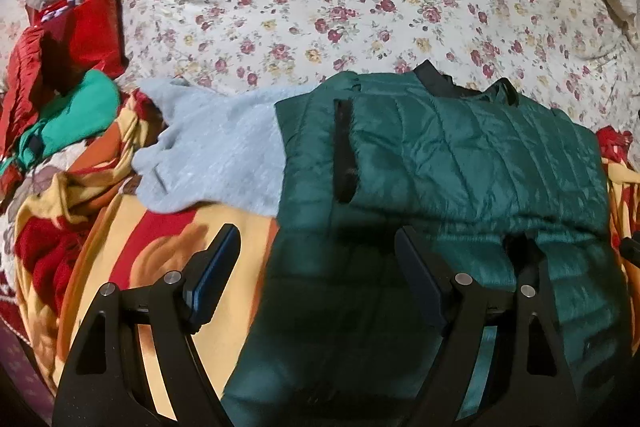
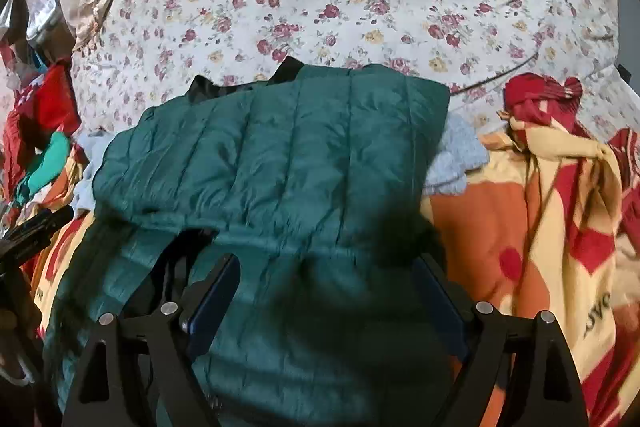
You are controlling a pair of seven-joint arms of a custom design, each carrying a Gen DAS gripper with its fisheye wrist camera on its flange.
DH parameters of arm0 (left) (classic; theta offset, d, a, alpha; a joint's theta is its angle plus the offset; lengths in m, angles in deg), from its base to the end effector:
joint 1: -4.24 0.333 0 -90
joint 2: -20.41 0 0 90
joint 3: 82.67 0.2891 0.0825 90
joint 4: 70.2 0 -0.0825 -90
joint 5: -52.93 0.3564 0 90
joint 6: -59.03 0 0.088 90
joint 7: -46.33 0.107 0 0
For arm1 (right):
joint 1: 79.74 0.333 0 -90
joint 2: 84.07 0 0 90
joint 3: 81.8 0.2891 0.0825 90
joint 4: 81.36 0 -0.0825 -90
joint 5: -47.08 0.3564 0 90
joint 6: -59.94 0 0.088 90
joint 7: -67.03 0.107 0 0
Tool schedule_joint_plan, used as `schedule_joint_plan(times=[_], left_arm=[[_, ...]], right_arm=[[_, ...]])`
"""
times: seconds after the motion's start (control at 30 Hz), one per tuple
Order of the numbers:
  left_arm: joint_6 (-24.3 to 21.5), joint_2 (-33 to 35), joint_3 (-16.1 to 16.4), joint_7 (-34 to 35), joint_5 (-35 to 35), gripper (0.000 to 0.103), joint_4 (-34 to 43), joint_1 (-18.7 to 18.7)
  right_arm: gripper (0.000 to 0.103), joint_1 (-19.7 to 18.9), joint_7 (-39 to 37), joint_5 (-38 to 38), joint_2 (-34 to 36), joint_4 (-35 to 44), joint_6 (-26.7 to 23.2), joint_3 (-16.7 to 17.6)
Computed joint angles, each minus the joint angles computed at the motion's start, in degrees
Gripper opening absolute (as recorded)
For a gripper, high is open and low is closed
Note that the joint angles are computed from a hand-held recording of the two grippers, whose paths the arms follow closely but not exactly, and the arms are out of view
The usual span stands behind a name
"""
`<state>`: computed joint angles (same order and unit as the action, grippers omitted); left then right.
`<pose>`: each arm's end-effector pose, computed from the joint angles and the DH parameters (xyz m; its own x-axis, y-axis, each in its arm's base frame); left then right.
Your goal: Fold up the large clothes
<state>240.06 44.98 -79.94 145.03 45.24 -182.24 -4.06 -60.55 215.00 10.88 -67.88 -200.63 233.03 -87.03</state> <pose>0.6351 -0.0528 0.3444 -0.1121 -0.9931 -0.0339 -0.7071 0.1037 -0.6995 0.5645 0.1883 0.3499 -0.0946 -0.9825 -0.1608 -0.7699 0.1746 -0.6138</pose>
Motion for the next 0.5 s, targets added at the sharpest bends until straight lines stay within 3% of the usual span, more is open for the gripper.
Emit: schedule_joint_plan(times=[0.3, 0.5], left_arm=[[3.2, -5.8, -1.9, 2.7, -1.2, 0.080, -10.0, 2.9], [4.8, -9.7, -9.5, 6.9, -4.5, 0.080, -15.6, 10.5]], right_arm=[[0.086, 2.1, 8.0, -5.6, -4.9, -7.7, 0.8, -0.6], [0.086, 1.9, 16.0, -13.3, -8.0, -11.0, -1.0, 0.1]])
